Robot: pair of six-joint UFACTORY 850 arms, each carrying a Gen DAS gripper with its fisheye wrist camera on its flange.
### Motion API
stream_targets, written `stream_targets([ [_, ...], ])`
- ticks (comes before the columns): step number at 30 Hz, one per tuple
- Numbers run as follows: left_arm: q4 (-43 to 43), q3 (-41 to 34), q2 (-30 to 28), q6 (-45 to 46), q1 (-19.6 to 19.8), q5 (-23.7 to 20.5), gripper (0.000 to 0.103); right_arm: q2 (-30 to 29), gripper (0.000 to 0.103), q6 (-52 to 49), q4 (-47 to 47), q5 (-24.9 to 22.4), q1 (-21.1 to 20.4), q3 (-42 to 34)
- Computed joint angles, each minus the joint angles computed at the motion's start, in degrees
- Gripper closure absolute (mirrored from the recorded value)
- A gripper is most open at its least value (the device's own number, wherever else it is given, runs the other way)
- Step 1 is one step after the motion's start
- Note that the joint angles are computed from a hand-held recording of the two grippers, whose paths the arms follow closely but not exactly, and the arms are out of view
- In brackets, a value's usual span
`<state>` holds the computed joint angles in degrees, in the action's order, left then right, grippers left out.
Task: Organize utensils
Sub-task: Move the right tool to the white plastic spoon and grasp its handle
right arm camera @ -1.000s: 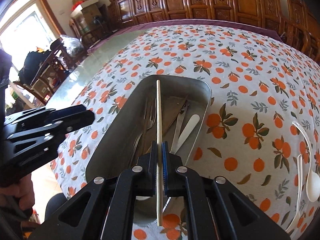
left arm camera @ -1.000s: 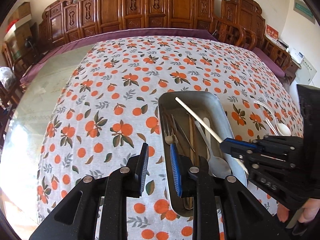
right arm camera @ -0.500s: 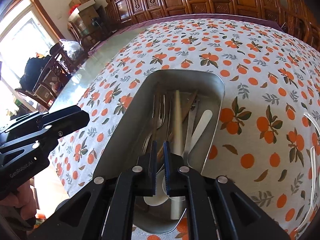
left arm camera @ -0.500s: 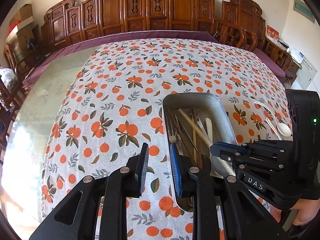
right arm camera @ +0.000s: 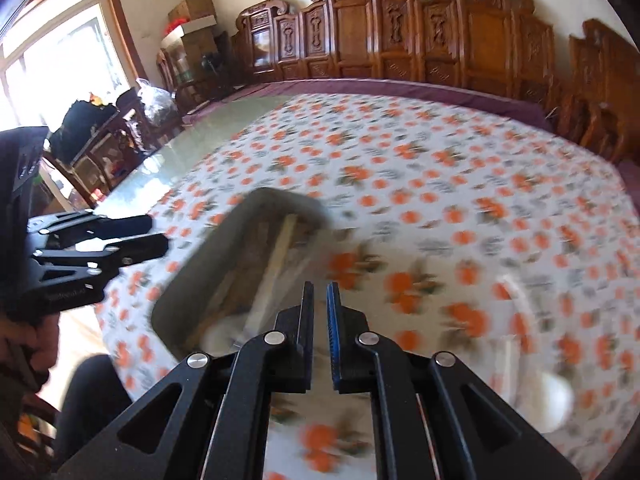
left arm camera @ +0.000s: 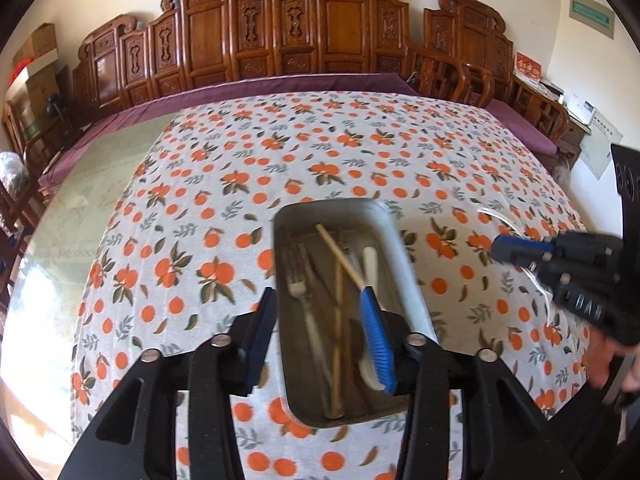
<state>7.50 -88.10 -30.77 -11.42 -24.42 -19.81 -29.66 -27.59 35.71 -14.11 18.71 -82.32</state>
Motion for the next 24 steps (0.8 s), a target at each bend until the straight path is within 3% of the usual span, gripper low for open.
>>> stream_targets([
  [2, -1.13, -0.21, -0.12, 0.52, -0.78, 0.31, 0.057, 1.27, 0.093, -0.02, -1.60, 0.53, -1.69, 1.63],
  [4, -1.51, -0.48, -0.29, 0.33, -1.59, 0.86, 0.046, 2.20, 0.093, 0.79, -3.87, 0.85, -3.56, 3.01],
  [6, -1.17, -0.71, -0.45, -0.46, -2.38, 1.38, 0.045, 2.94, 0.087, 1.39, -5.47, 1.29, -5.23, 4.20],
  [10, -0.45, -1.60, -1.07, -2.61, -3.98, 1.92, 0.029, 3.54, 0.068, -3.46, -1.68, 1.17, -8.46, 5.87],
  [13, -1.08, -2.33, -1.63, -3.03, -4.97, 2.11, 0.027, 3.24, 0.061, -6.32, 0.32, 0.60, -10.37, 6.52],
  [24, -1.76, -6.36, -5.71, -3.00, -8.68, 0.27, 0.027, -3.25, 0.061, -6.99, -3.40, -4.16, -12.64, 3.39],
])
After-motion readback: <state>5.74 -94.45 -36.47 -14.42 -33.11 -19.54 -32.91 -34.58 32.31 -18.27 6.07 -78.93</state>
